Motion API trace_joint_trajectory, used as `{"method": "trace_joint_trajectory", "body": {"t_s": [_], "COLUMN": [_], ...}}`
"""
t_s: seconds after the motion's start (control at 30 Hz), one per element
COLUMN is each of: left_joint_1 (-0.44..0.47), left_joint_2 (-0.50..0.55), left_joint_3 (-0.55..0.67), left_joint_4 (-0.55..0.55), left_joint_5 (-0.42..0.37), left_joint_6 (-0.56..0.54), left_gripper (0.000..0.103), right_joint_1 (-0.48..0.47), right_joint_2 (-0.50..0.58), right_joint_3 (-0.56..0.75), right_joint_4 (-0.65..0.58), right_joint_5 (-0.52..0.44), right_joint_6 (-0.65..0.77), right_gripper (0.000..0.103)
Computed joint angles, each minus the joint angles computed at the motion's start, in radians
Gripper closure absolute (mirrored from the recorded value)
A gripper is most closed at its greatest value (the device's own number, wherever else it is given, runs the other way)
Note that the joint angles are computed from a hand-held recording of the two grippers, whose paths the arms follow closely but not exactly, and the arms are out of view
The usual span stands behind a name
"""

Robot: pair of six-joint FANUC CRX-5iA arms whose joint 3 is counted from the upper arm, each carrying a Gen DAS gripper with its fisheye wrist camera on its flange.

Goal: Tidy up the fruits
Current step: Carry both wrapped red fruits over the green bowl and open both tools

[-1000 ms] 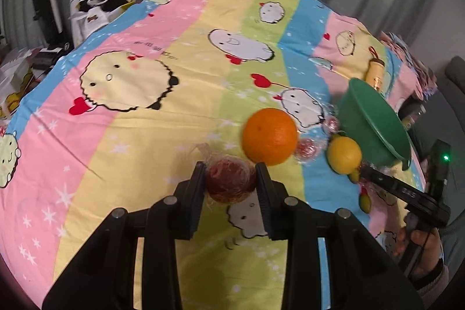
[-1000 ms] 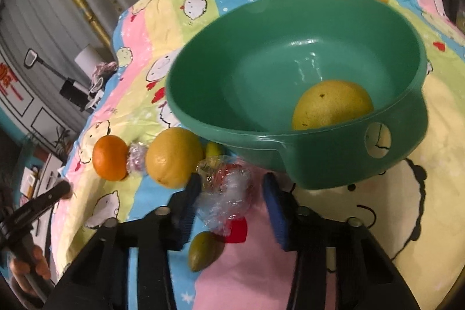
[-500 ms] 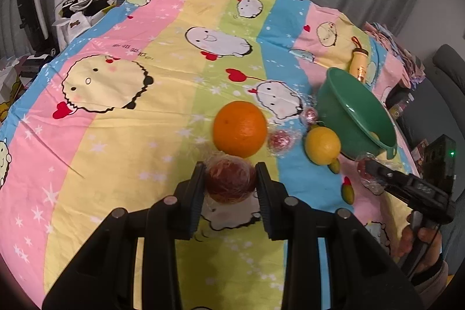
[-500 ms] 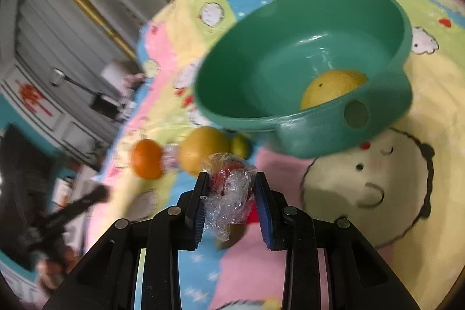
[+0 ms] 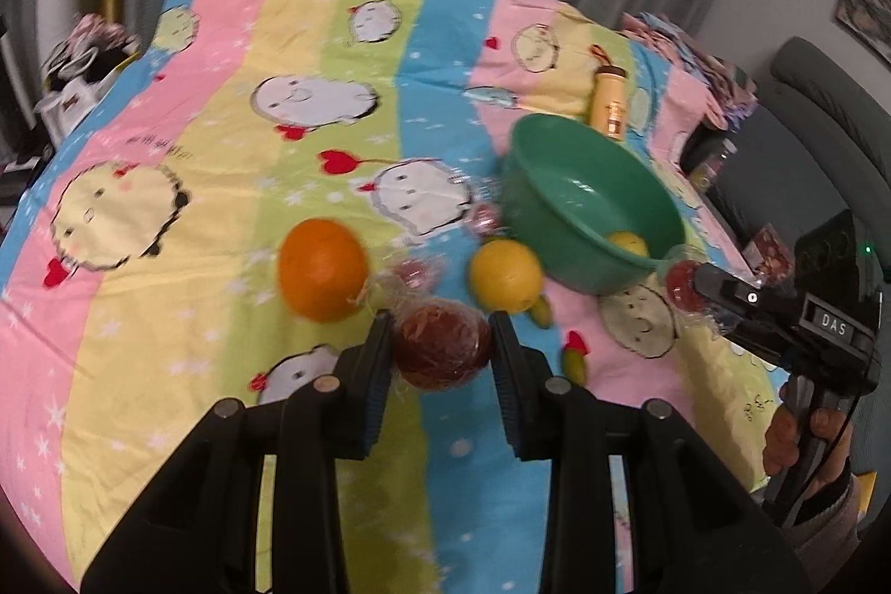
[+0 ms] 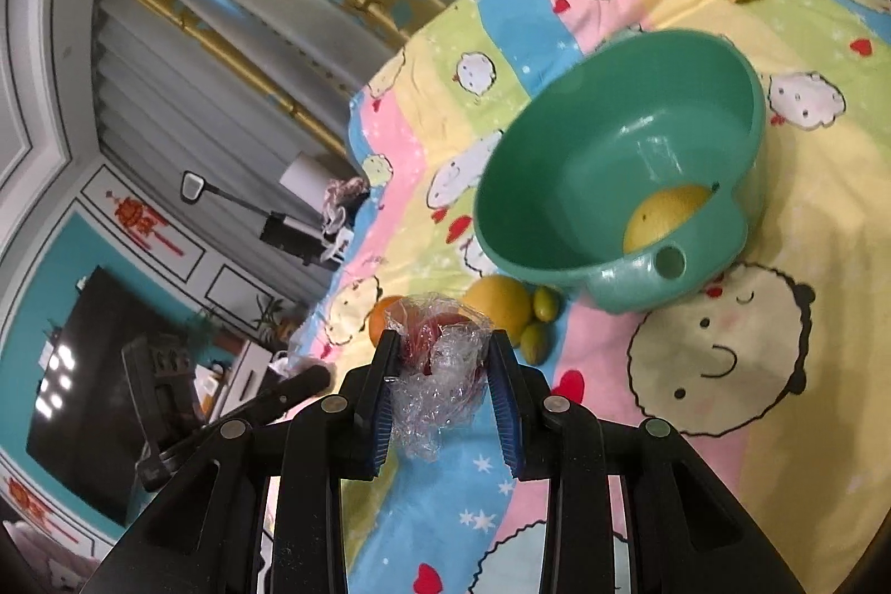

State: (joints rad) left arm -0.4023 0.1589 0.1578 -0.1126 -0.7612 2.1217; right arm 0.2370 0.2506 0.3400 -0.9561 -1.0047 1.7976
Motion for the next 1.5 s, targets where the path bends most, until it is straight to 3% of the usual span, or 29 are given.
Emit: {"method": "trace_joint_trajectory", "body": {"t_s": [0.23,0.47,0.6,0.97,1.3,1.5], "left_joint_1": [-0.009,-0.025,-0.027,-0.044,-0.052,-0.057], "left_joint_2": [0.084,0.208,0.286,0.482,0.557,0.582], "left_joint_3": [0.106,0.271,0.371,0.665,0.777,0.821], "left_joint_4": [0.066,0.097,0.128,0.076,0.039,0.011], "left_joint_5": [0.014,-0.02,-0.047,-0.214,-0.3,-0.34], "left_joint_6": [-0.097,-0.169,-0.215,-0.247,-0.258,-0.244], "left_gripper": [0.07,0.07,0.07,0.07,0.069,0.069], "right_joint_1": [-0.032,-0.033,-0.007,0.058,0.132,0.15], "right_joint_2": [-0.006,-0.002,0.017,0.087,0.113,0.109], "right_joint_3": [0.005,0.013,0.036,0.093,0.081,0.062], "right_joint_4": [-0.023,0.018,0.111,0.338,0.573,0.649], "right_joint_5": [0.011,0.077,0.13,0.21,0.224,0.243], "right_joint_6": [0.038,0.042,0.006,-0.1,-0.201,-0.253], "right_gripper": [0.07,0.07,0.07,0.07,0.07,0.07]}}
